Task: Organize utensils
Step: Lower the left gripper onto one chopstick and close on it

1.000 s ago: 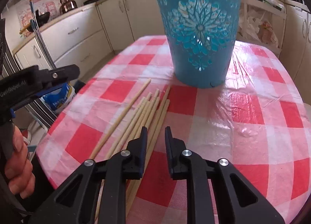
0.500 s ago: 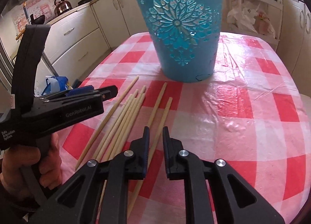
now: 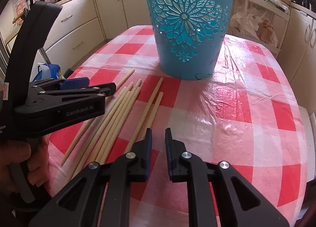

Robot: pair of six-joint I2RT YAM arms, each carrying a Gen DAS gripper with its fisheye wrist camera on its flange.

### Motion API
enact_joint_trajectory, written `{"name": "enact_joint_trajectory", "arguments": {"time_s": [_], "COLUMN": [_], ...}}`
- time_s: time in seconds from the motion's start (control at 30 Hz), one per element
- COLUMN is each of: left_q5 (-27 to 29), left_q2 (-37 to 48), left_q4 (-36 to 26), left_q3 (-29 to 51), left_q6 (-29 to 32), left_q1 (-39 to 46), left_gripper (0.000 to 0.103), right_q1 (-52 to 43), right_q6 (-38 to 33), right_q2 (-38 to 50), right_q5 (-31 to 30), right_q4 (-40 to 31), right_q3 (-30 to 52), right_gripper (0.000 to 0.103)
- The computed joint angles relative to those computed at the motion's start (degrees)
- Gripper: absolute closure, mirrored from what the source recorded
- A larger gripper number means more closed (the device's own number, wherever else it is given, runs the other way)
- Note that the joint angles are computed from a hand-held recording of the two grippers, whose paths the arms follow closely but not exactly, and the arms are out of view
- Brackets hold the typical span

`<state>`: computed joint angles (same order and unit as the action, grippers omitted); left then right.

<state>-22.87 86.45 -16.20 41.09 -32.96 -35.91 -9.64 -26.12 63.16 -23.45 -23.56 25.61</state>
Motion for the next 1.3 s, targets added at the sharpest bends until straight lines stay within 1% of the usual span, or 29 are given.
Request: {"name": "enact_joint_trajectory", "arguments": {"time_s": [0.03, 0.07, 0.1, 0.13, 0.2, 0.37, 0.5, 0.63, 0.7, 0.9, 0.97, 1.0, 1.03, 1.1, 1.13, 1.17, 1.23, 1.3], "left_q5": [-0.2, -0.3, -0.4, -0.2, 0.0, 0.5, 0.9, 3.5, 3.8, 3.8, 3.6, 3.4, 3.0, 2.9, 3.0, 2.9, 3.0, 3.0], "left_q2": [0.0, 0.4, 0.1, -0.2, -0.9, -2.3, -3.7, -5.9, -5.8, -2.5, -1.1, -0.5, 0.0, 1.1, 1.6, 2.2, 3.2, 4.1], "left_q4": [-0.1, -0.6, -0.3, -0.1, 0.3, 0.6, 0.5, -1.1, -1.1, -0.3, -0.4, -0.4, -0.5, -0.5, -0.4, -0.4, -0.1, 0.2], "left_q3": [0.0, 0.3, 0.0, -0.3, -1.0, -2.2, -3.3, -3.9, -3.7, 0.4, 1.8, 2.4, 2.9, 3.8, 4.2, 4.5, 4.9, 5.1], "left_q6": [0.3, 0.6, 0.8, 1.0, 1.2, 1.5, 1.7, 1.8, 2.0, 4.3, 4.7, 4.7, 4.7, 4.8, 4.9, 5.0, 5.0, 5.0], "left_q1": [-0.3, -0.6, -0.9, -1.0, -1.2, -1.1, -1.3, -1.4, -0.9, 1.5, 2.0, 2.2, 2.3, 2.9, 3.1, 3.3, 3.5, 3.5], "left_gripper": [0.050, 0.057, 0.062, 0.064, 0.070, 0.074, 0.078, 0.078, 0.078, 0.077, 0.077, 0.074, 0.073, 0.072, 0.072, 0.072, 0.072, 0.072], "right_q1": [0.1, 0.0, -0.6, -1.1, -1.7, -0.9, -1.2, -3.6, -4.3, -2.8, -3.4, -4.2, -4.5, -4.9, -4.4, -3.4, -1.8, 0.8], "right_q6": [-0.2, -0.6, -1.2, -1.5, -2.0, -2.2, -2.6, -3.7, -3.7, -2.7, -2.7, -2.6, -2.4, -2.0, -1.5, -0.9, -0.1, 0.9], "right_q2": [-0.2, -0.2, -0.1, 0.0, 0.1, -1.3, -1.6, -0.9, -0.4, 1.3, 1.8, 2.5, 2.6, 2.6, 2.8, 2.6, 3.1, 3.1], "right_q5": [0.1, 0.1, -0.3, -0.6, -0.7, 0.7, 0.6, -1.8, -3.0, -2.5, -3.4, -4.8, -5.4, -7.2, -7.4, -6.9, -6.5, -4.2], "right_q4": [0.1, 0.3, -0.1, -0.4, -0.8, -0.6, -1.0, -2.7, -3.0, -2.1, -2.3, -3.1, -3.2, -3.6, -3.5, -2.9, -2.1, -0.4], "right_q3": [-0.1, -0.2, -0.2, 0.1, 0.3, -0.4, -0.4, 0.7, 1.1, 1.4, 1.6, 2.3, 2.5, 3.1, 3.3, 3.3, 3.4, 3.0], "right_gripper": [0.089, 0.091, 0.092, 0.095, 0.095, 0.095, 0.095, 0.095, 0.095, 0.095, 0.095, 0.095, 0.094, 0.089, 0.082, 0.080, 0.080, 0.080]}}
